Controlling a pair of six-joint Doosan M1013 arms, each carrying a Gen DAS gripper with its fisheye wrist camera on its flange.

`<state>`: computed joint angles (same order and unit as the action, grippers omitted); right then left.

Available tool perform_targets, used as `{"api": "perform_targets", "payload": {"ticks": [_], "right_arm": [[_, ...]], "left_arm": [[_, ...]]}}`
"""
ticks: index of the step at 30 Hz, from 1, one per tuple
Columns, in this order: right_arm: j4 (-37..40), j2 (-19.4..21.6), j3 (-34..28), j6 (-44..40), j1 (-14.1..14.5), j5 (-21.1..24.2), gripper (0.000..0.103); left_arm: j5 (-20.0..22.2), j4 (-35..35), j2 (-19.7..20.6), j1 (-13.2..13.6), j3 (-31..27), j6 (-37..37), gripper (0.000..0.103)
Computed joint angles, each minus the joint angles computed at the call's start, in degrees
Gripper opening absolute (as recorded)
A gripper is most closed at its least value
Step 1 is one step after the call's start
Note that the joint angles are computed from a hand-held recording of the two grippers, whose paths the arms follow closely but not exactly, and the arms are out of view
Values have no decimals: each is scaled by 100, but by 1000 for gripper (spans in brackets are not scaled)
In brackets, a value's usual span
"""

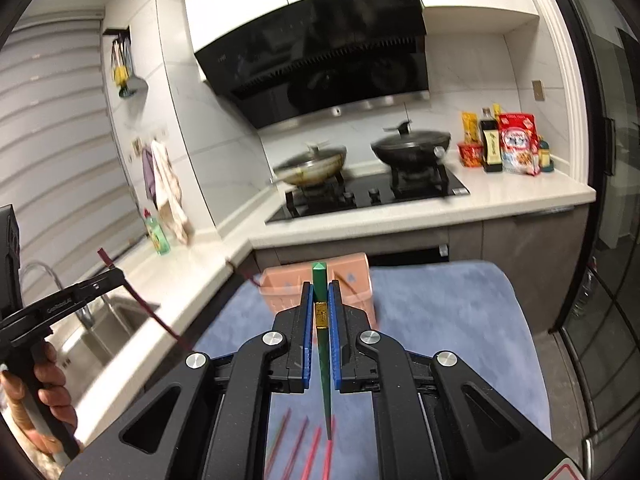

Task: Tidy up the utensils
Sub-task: 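Carry both chopsticks into the pink basket and open both tools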

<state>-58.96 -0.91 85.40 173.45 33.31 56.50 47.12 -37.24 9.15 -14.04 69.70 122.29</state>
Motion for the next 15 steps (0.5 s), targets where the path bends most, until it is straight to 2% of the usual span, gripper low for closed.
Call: {"api": "perform_targets", "payload": {"ticks": [9, 15], "right_arm": [[59, 483, -963, -594, -681, -487, 7], [95, 787, -1360, -642, -1066, -951, 7]], "left_arm": [[-349, 318, 703, -405, -1294, -534, 7], [-507, 531, 1120, -581, -1891, -791, 7]]}}
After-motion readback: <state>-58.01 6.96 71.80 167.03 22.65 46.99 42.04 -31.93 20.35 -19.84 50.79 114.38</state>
